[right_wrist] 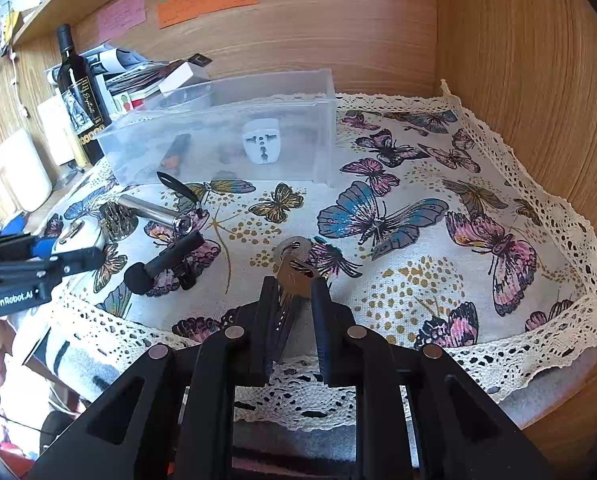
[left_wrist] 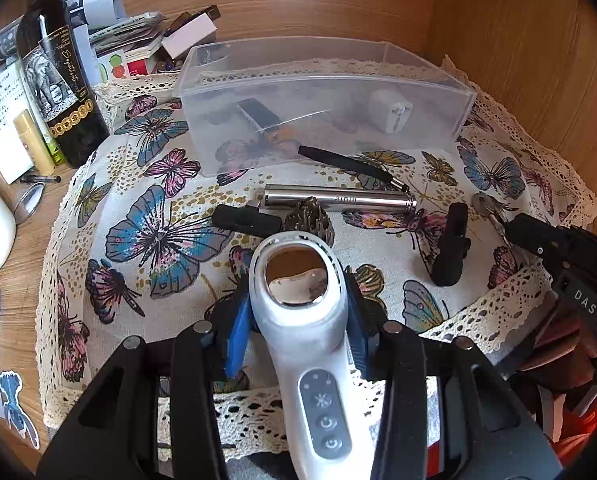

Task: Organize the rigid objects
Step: 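Grasp the key ring with the right tool while the left tool grasps the white handheld device, then lower the keys into the clear box with the right tool while the left tool places the white device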

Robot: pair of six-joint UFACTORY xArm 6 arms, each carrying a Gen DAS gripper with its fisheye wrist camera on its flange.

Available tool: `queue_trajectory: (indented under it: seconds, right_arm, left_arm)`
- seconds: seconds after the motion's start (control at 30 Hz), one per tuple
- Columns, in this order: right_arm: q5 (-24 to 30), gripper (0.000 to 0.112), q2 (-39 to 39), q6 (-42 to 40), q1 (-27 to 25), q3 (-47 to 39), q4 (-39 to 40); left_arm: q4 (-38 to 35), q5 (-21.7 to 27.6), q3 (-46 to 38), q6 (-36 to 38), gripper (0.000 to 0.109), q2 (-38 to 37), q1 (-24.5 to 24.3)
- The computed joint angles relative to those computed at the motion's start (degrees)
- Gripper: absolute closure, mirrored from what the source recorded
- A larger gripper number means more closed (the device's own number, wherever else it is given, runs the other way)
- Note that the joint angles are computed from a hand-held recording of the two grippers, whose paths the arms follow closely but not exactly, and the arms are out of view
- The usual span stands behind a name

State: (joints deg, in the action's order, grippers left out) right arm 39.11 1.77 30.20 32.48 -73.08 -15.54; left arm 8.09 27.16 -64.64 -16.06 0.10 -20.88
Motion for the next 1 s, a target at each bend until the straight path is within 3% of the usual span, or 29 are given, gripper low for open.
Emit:
queue_trajectory:
  seconds: [0.07, 0.33, 0.5, 0.57, 0.63, 1.0]
  right_arm:
    - [0.75, 0.096, 0.82, -0.64, -0.21, -1.09, 0.95]
    - [0.31, 0.072, 3.81, -2.87, -1.12, -3.83, 8.5]
    - [1.33, 0.074, 5.83, -0.07, -0.39, -5.69, 3.07]
    - [3.05, 0.078, 7.11, 1.44, 0.41, -7.36, -1.3]
    - [3.44, 0.087, 7.97, 2.19, 0.77, -8.17, -4.11]
    - [3.67, 0.092, 8.3, 0.87, -0.23, -9.92, -2.33]
  left_arm:
    - [0.36, -0.39, 1.4, -0.65, 0.061, -1.03, 0.02]
    - [1.39, -2.61, 4.31, -2.92, 0.057, -2.79, -0.14]
    - [-0.1, -5.14, 5.12, -2.05, 0.062, -2.64, 0.28]
    - [1.25, -5.51, 4.95, -2.58, 0.069, -2.36, 0.35]
    - [1.01, -6.0, 5.01, -1.93, 0.07, -2.24, 0.4]
    - [-3.43, -7.73, 5.03, 0.99, 0.07, -2.78, 1.77]
